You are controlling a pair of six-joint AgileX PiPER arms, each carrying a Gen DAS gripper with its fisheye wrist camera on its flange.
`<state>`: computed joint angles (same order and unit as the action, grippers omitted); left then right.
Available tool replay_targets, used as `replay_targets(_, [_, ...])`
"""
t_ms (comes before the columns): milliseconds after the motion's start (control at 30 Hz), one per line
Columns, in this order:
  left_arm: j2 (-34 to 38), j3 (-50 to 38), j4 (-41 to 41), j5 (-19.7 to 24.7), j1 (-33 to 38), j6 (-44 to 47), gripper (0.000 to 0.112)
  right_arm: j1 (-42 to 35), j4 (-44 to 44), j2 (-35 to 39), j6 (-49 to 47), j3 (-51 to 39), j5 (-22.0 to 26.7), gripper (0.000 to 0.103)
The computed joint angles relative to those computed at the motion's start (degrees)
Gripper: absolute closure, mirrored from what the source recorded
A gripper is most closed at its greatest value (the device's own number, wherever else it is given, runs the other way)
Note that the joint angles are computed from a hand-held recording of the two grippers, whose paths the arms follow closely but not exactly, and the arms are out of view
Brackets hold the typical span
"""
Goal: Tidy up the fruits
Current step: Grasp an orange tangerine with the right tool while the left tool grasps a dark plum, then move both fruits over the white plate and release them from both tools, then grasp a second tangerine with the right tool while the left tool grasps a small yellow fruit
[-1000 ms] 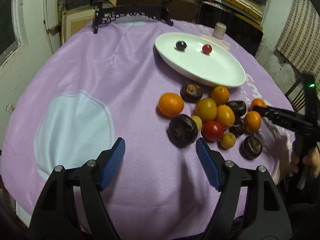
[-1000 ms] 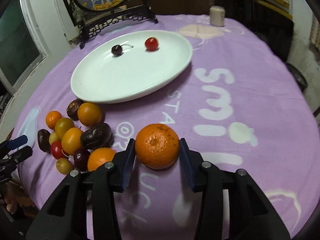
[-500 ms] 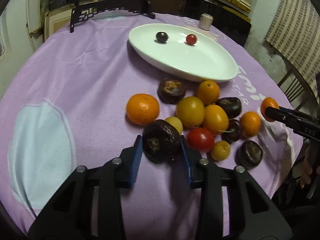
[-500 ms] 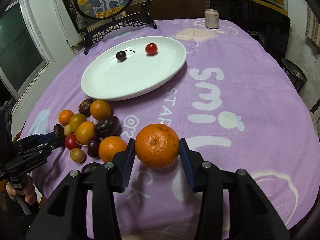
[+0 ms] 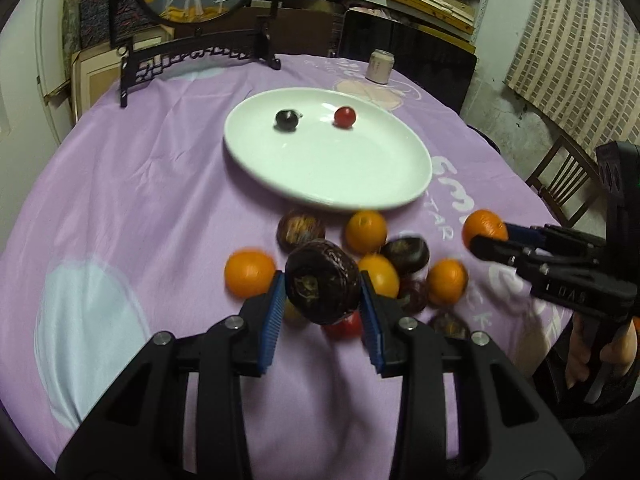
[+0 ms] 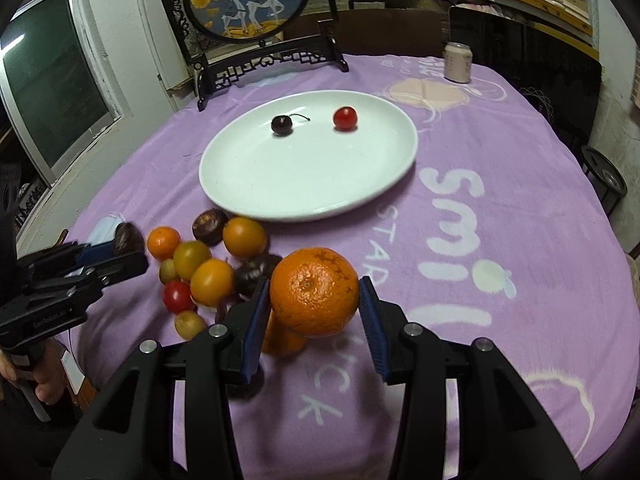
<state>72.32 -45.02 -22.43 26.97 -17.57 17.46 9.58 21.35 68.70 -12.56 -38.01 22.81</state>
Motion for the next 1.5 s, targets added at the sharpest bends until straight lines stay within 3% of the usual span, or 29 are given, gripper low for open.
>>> replay_targets(100, [5.83,-7.98,2.71,1.47,-0.60,-1.99,0.076,0.00,-1.26,3.30,-0.07,-4.65,0.76,0.059])
replay_targets(200, [16.64,-23.14,9.73,5.02,-1.79,-8.45,0.076,0.25,-7.96,9.66,4.40,-13.65,1.42,0.059])
replay_targets(367, [35.57,-50.15,15.51,15.08,-3.10,-14.97,0.076,-1.82,-11.41,26.60,5.87,-33.27,4.82,0.059])
replay_targets(467, [45.72,-64.52,16.72,21.02,-3.66,-16.92,0.076,-2.36,-14.54,34.02,8.34,-40.43,6.23,0.059])
replay_targets(567, [51.30,-71.75,14.85,24.53,-2.96,-16.45,0.076,-3.85,-11.53,38.40,6.05,-44.27,8.40,0.059])
replay_targets(767, [53.70,-74.19,11.92,25.05,-1.89,-14.44,0.075,-4.72,-8.61,40.66,3.53,-46.12,9.14,0.059])
replay_targets(833, [53.52,-73.98,11.40,25.11,-1.90,-13.93,0.074,-4.34,-9.37,41.17,3.97,-46.68,9.20,0.057])
replay_targets(900, [51.54,-70.86,10.38,22.90,-1.64,-12.97,0.061,-3.84,-11.64,40.70,6.01,-45.81,7.67,0.044])
replay_targets(1067, [40.00,-55.56,8.27,14.65,-0.15,-11.67,0.060,-3.69,-20.91,32.34,14.70,-34.77,-1.09,0.043])
replay_targets(1167, [28.45,-40.16,6.94,6.62,1.12,-10.51,0.051,-5.39,-11.26,24.16,6.53,-25.76,-2.73,0.042])
replay_targets(1300, [14.09,-19.88,5.59,-1.84,3.23,-8.14,0.051,-6.57,1.09,11.55,-5.24,-10.96,-3.95,0.042])
replay_targets(1400, [7.52,-9.83,1.71,-3.24,5.69,-3.78,0.051,-7.55,7.18,5.21,-10.14,-3.61,-1.46,0.041])
replay_targets(1500, [3.93,-3.91,4.07,-3.03,5.68,-5.10,0.051,-6.00,4.46,1.63,-6.75,-0.53,0.77,0.041])
